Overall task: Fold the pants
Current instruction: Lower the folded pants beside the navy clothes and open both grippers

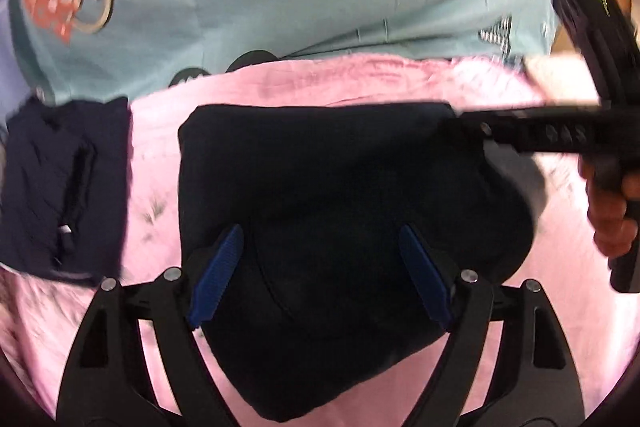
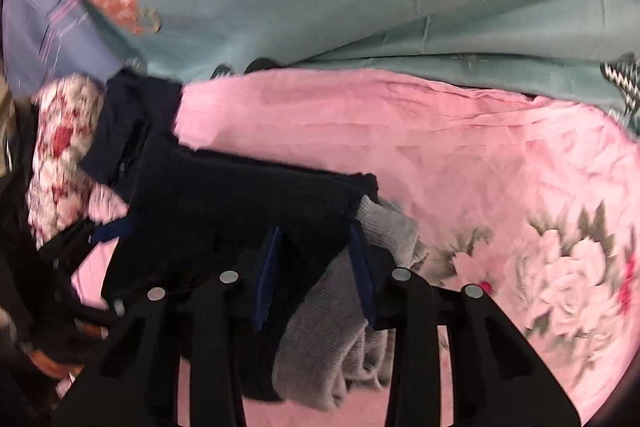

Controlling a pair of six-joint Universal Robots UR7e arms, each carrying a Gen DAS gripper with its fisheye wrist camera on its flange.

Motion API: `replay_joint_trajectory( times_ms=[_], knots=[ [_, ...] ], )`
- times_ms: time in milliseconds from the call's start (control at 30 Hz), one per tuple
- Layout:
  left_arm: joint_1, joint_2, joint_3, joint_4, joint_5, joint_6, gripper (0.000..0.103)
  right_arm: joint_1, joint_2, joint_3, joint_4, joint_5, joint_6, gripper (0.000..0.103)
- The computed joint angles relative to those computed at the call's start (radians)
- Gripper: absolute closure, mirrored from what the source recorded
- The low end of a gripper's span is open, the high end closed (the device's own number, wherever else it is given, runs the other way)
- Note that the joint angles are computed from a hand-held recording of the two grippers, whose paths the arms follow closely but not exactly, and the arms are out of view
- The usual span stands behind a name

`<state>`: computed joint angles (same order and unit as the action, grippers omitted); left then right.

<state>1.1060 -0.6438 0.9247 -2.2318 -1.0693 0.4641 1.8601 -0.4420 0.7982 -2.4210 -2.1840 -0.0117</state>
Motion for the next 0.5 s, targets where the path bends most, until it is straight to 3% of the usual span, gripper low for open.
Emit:
replay_joint_trajectory(
  times_ms=[133, 233, 300, 433, 500],
  knots=[
    [-0.007, -0.001, -0.028, 0.059, 0.029, -0.066, 0.021, 0.017, 0.047, -0.088, 0.062, -0.058, 0.018, 0.063],
    [-0.023, -0.029, -0.024, 0.090, 0.061, -0.135, 0.020, 0.045, 0.005, -0.039, 0.030, -0.044, 0.024, 0.059],
    [-0.034, -0.066, 0.012, 0.081, 0.092, -0.162, 0.018, 0.077, -0.036, 0.043, -0.060, -0.055, 0.028, 0.050],
    [-0.075, -0.193, 0.170, 0.004, 0.144, -0.214, 0.012, 0.148, -0.150, 0.276, -0.253, -0.088, 0.030, 0.048],
    [-0.101, -0.263, 0.260, -0.048, 0.169, -0.225, 0.008, 0.186, -0.182, 0.360, -0.317, -0.140, 0.018, 0.036]
  ],
)
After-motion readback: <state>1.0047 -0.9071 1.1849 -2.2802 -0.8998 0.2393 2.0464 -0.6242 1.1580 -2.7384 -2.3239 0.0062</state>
